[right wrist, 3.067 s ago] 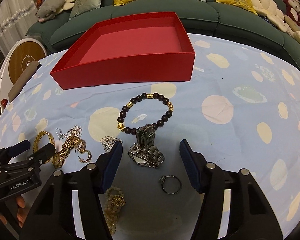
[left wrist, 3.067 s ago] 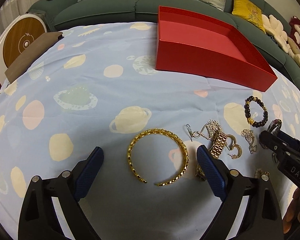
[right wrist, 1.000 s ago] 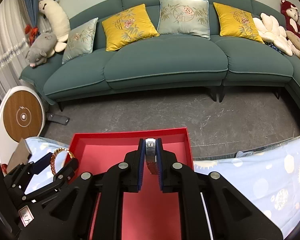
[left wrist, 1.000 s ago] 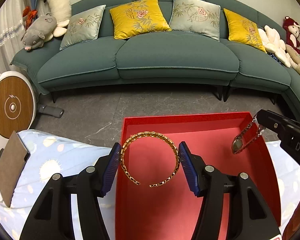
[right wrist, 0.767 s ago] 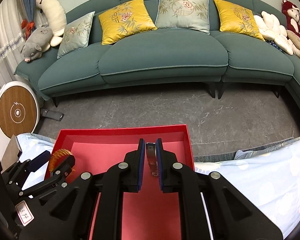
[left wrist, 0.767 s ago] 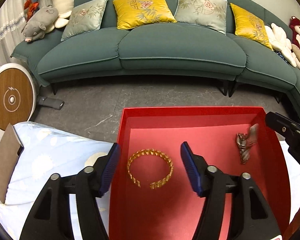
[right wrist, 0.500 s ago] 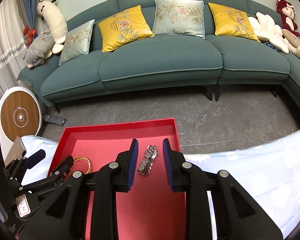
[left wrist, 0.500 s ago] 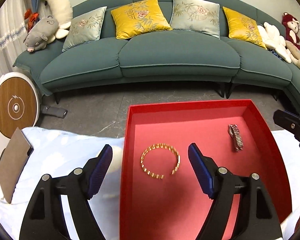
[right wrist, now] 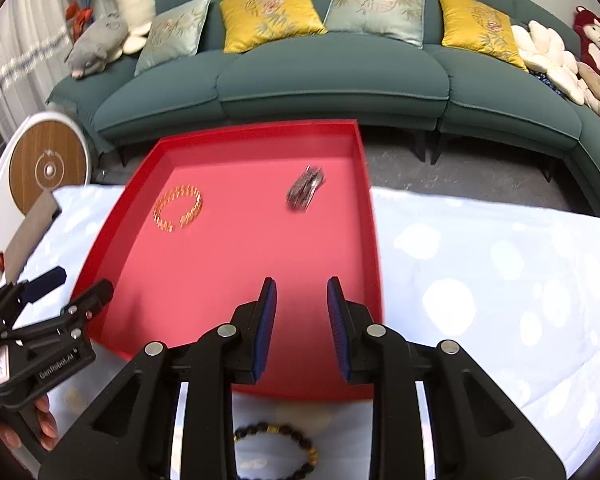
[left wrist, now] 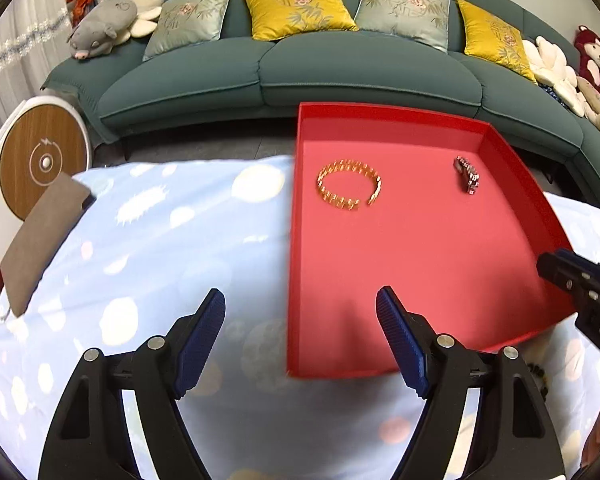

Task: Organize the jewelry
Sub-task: 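Withdraw both grippers from the red box back toward the jewelry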

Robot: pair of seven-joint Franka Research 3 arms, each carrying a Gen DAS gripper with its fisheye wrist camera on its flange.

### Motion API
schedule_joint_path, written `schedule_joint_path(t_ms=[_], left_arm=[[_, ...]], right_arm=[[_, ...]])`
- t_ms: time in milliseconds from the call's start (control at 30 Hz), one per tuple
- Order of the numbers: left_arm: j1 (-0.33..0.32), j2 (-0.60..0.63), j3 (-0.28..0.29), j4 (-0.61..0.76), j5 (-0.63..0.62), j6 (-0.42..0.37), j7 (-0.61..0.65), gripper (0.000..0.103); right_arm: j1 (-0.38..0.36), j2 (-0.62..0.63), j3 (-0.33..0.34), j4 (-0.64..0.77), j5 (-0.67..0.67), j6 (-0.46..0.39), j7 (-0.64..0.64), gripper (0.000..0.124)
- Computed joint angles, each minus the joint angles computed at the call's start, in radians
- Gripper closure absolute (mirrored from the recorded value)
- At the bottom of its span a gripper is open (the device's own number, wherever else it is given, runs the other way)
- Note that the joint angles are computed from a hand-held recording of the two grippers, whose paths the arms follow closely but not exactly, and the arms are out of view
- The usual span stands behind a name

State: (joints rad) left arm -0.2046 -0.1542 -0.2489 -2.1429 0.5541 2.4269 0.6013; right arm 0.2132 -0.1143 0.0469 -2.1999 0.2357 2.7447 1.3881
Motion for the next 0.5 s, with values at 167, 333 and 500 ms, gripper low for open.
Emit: schedule_joint_path(t_ms=[167,333,500], left_arm=[[0.0,-0.052,0.002,-0.066,-0.022,0.03,-0.016,0.028],[-0.006,-0.108,-0.003,-0.129,-0.054,0.05,-0.013,0.028],[-0.004,-0.126,-0.022,-0.136,-0.045,0.029,-0.014,0.028]], right_arm=[[0.011,-0.062,0.001,-0.082,0.026,-0.004,-0.014,0.098],[0.009,-0.118,0.007,-0.142,0.033,-0.008,-0.01,0.098],[0.006,-0.159,0.012,-0.178,0.025,-0.019,-0.001,0.098]])
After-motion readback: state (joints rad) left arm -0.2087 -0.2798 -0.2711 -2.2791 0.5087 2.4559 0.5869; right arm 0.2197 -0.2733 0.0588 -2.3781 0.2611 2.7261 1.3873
